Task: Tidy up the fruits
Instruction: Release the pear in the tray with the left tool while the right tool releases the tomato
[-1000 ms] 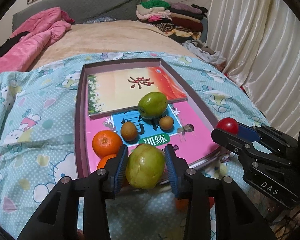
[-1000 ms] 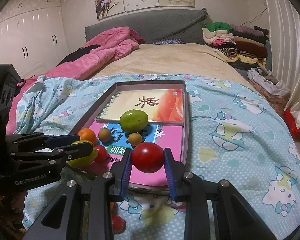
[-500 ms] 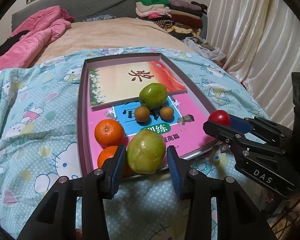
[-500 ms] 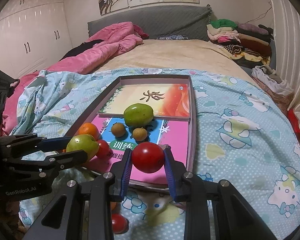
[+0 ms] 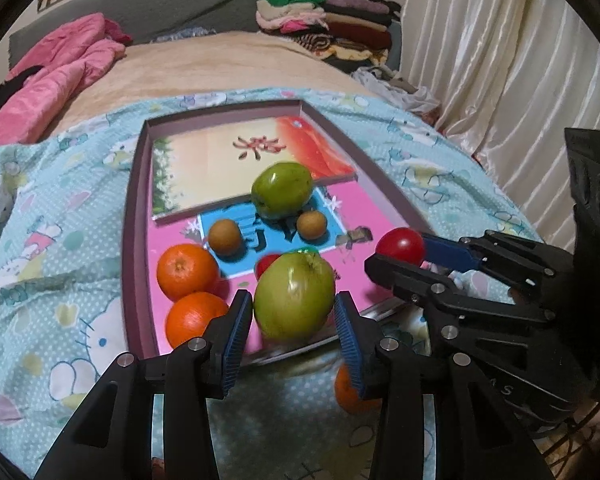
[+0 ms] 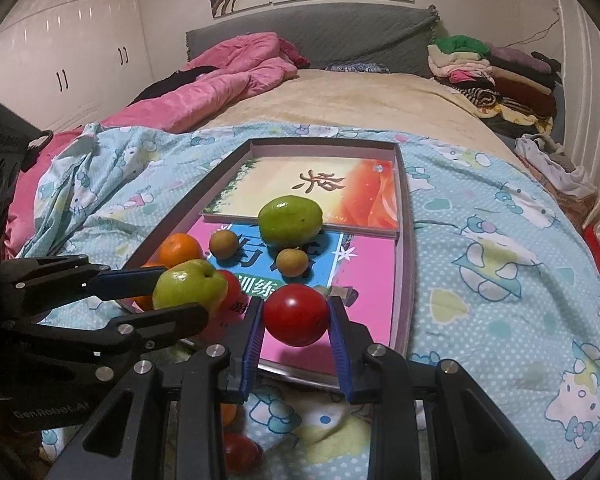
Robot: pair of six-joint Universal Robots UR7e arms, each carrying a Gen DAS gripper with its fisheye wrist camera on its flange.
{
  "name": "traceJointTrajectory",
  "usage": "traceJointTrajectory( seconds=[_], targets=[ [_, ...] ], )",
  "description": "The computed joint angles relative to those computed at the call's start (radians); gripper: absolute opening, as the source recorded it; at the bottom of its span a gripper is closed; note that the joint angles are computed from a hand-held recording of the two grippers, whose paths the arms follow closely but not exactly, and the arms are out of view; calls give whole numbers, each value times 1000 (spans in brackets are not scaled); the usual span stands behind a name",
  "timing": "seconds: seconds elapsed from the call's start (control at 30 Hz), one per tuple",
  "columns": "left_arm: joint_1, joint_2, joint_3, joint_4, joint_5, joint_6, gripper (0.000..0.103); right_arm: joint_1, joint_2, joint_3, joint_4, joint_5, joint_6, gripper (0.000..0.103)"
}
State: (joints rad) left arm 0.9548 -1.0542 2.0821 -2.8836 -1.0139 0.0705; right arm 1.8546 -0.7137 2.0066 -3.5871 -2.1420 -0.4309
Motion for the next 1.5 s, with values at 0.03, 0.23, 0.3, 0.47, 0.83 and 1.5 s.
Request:
traceJointTrajectory(
  seconds=[0.03, 0.23, 0.3, 0.47, 0.83, 1.5],
  targets=[
    [1, 3, -1, 6, 5, -2, 45, -2, -1, 0, 4, 3, 4, 32],
    [3, 3, 0, -2, 3, 7, 44, -6, -2, -2, 20, 10, 8, 32],
    [4, 3, 1, -4, 3, 8, 44, -7, -3, -4, 26, 10, 10, 32],
    [5, 1, 2, -4, 1, 8, 44, -5, 4, -11, 37, -8, 4, 32],
    [5, 2, -1, -5, 2, 10, 44, -5, 12, -18, 41, -50, 7, 32],
    [6, 5, -6, -2, -1, 8, 44, -7, 13, -18, 27, -63, 10, 32]
  ],
)
